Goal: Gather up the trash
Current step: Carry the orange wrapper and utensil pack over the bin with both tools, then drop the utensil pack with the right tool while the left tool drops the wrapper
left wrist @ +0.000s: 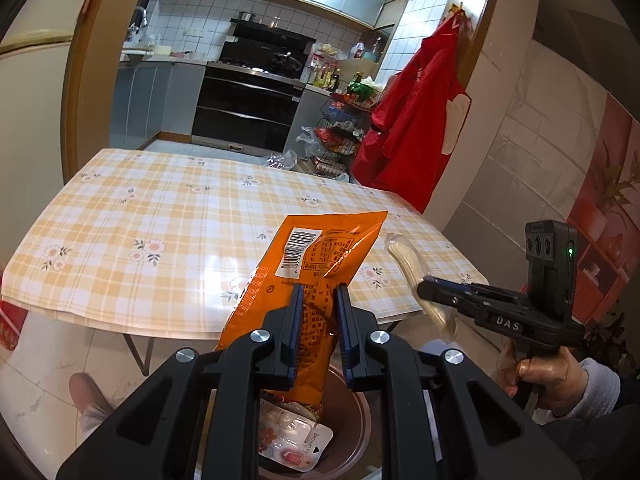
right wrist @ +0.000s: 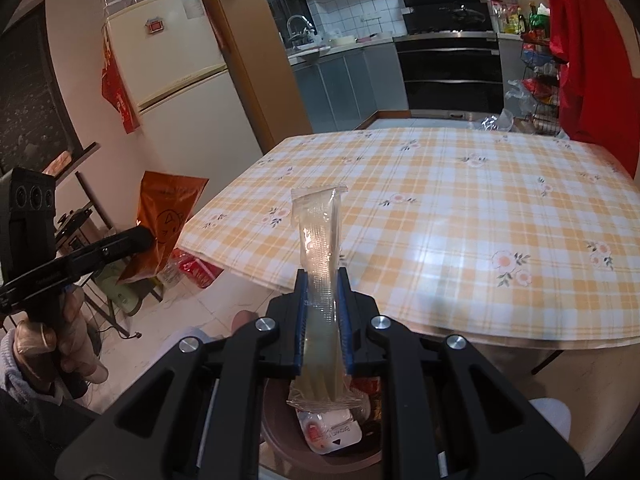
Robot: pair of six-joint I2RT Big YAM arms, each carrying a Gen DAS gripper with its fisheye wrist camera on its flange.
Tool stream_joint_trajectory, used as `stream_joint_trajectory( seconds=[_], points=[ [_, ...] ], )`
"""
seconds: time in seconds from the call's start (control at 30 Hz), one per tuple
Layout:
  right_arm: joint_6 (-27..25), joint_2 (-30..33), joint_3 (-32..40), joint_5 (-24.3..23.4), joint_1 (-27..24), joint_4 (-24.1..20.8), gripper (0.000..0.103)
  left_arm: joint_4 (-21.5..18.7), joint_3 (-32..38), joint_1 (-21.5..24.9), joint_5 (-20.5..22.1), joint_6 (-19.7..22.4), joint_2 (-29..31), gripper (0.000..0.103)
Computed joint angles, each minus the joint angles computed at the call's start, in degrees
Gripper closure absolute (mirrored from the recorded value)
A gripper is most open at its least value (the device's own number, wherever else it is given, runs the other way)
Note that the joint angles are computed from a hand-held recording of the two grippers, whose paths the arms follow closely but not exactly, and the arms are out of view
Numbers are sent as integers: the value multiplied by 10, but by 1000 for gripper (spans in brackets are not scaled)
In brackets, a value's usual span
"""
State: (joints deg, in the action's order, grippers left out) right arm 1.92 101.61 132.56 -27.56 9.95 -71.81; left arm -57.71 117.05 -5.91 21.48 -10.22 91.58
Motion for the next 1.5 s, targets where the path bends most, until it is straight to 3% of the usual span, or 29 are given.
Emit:
stream_joint_trajectory(
  seconds=[0.17, 0.33, 0.47, 0.53, 0.57, 0.83, 1.27, 1.3, 1.33, 1.4, 1.5],
  points=[
    [-1, 8, 0, -15, -1, -14, 83, -10, -4, 0, -4, -2, 7, 87],
    [6, 1, -26, -30, -3, -6, 54, -23, -7, -3, -5, -2, 17, 87],
    [13, -6, -44, -13, -5, 14, 32, -37, -6, -9, -6, 7, 24, 87],
    [21, -12, -53, 5, -6, 27, 13, -43, -3, -12, -8, 13, 28, 87],
    [29, -17, -60, 14, -8, 40, 11, -47, -1, -13, -7, 16, 30, 87],
    [61, -15, -61, 43, -27, 52, 9, -79, 14, -26, 9, 38, 48, 87],
    [64, -17, -67, 49, -30, 53, 9, -100, 44, -43, 28, 62, 72, 85],
    [64, -16, -66, 50, -30, 52, 9, -99, 45, -44, 28, 64, 74, 79],
    [64, -15, -64, 48, -30, 49, 9, -100, 47, -44, 27, 65, 76, 61],
    [64, -14, -62, 49, -30, 46, 9, -93, 42, -43, 19, 56, 73, 42],
    [60, -13, -60, 54, -29, 42, 9, -77, 33, -38, 4, 39, 66, 34]
  ],
)
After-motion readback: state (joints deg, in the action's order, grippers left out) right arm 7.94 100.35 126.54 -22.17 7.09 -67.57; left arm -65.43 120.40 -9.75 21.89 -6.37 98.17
